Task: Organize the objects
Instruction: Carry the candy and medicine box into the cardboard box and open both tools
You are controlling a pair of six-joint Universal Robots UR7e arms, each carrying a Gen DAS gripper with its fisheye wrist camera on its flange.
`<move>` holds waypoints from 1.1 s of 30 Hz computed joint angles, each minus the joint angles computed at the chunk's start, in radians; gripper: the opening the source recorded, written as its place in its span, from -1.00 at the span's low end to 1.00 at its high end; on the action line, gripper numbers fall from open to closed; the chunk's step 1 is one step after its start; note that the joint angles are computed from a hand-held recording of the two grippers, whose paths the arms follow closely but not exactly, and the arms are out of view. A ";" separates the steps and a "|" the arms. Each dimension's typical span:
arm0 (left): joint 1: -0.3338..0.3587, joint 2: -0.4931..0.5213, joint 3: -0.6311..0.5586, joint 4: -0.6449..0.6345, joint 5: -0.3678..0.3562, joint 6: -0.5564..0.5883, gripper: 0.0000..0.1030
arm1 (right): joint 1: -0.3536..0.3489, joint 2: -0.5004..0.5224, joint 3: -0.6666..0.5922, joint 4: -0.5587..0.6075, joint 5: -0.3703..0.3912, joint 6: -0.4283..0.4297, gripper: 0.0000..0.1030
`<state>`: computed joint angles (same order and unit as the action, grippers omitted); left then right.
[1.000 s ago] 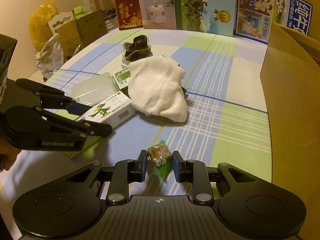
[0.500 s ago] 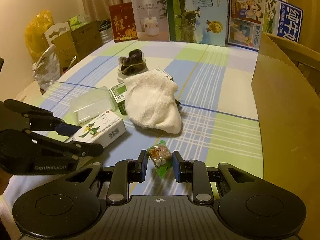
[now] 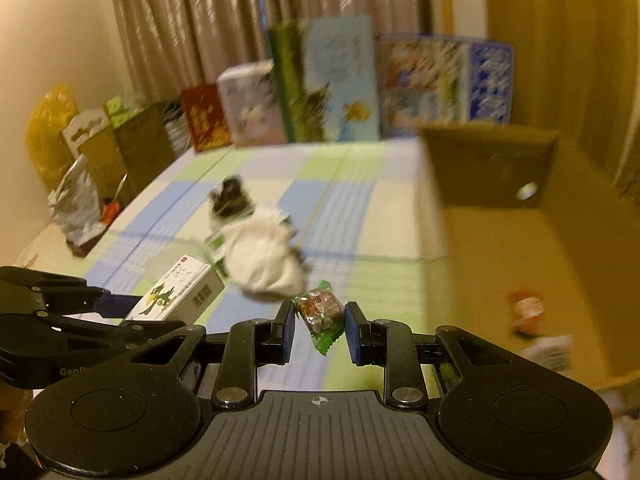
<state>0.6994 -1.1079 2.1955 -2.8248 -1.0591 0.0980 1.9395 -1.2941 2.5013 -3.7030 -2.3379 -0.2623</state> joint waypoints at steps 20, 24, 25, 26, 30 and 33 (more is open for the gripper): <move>-0.257 0.164 -0.162 -0.028 -0.172 -0.100 -0.37 | -0.050 -0.522 0.030 0.323 -0.125 0.035 -0.54; -0.264 0.222 -0.208 -0.028 -0.182 -0.097 -0.37 | -0.107 -0.557 0.036 0.336 -0.077 0.027 -0.54; -0.264 0.236 -0.218 -0.030 -0.182 -0.094 -0.37 | -0.121 -0.564 0.039 0.336 -0.067 0.026 -0.54; -0.263 0.248 -0.229 -0.028 -0.182 -0.094 -0.37 | -0.134 -0.570 0.041 0.337 -0.056 0.025 -0.54; -0.259 0.292 -0.261 -0.035 -0.185 -0.085 -0.36 | -0.185 -0.583 0.039 0.337 -0.014 0.017 -0.54; -0.252 0.320 -0.280 -0.053 -0.192 -0.076 -0.34 | -0.196 -0.590 0.040 0.339 -0.005 0.016 -0.54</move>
<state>0.4475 -0.7875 1.9151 -2.8779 -1.2514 0.0221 1.7430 -1.8844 2.5412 -3.3644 -2.3428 -0.2461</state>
